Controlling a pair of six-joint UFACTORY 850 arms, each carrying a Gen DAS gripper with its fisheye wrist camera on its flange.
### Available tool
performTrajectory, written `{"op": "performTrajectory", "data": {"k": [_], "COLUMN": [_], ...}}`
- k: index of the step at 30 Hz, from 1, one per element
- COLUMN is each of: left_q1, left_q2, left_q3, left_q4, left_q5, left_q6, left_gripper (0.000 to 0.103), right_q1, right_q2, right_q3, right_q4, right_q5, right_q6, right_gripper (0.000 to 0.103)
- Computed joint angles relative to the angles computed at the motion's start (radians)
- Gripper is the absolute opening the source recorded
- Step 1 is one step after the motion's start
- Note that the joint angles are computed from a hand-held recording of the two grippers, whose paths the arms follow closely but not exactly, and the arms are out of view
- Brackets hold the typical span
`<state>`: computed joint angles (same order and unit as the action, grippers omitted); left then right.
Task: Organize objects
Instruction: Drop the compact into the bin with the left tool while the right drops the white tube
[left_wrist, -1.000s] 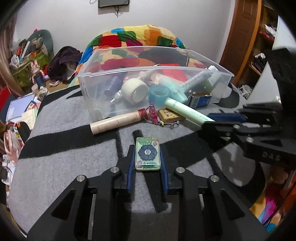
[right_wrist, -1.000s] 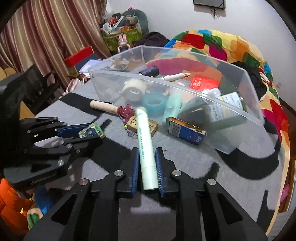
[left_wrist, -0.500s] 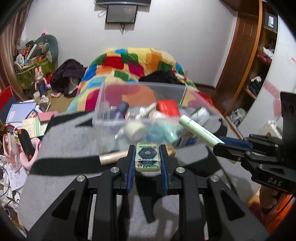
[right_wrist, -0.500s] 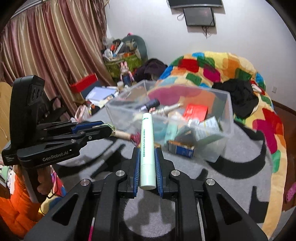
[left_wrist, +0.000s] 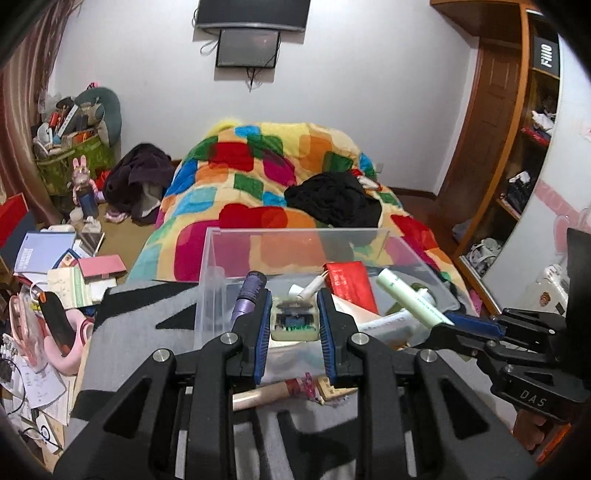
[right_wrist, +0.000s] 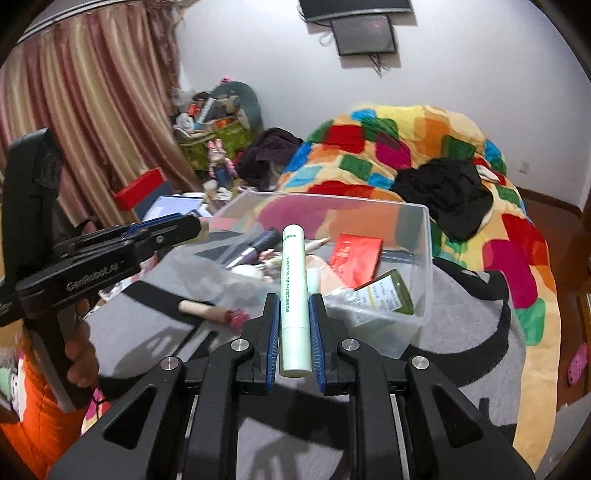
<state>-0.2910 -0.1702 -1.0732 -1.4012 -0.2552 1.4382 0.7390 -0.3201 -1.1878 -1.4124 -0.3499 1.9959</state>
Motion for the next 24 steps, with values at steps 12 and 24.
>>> {"op": "performTrajectory", "data": {"k": [12,24], "left_q1": [-0.005,0.012], "left_q2": [-0.061,0.01], "left_q3": [-0.044,0.025], "left_q4": [0.188,0.077], "left_q5": [-0.014,-0.027], "left_q6": [-0.194,-0.036], "left_gripper": [0.024,0.03], "right_q1": [-0.04,-0.006], "right_q2": [-0.093,-0.054], "right_q3": [-0.117,-0.089], "right_q4": [0.26,0.169], "right_q5": [0.039,0.014], "right_q6": [-0.274,-0.227], "right_gripper": [0.015,0.02]}}
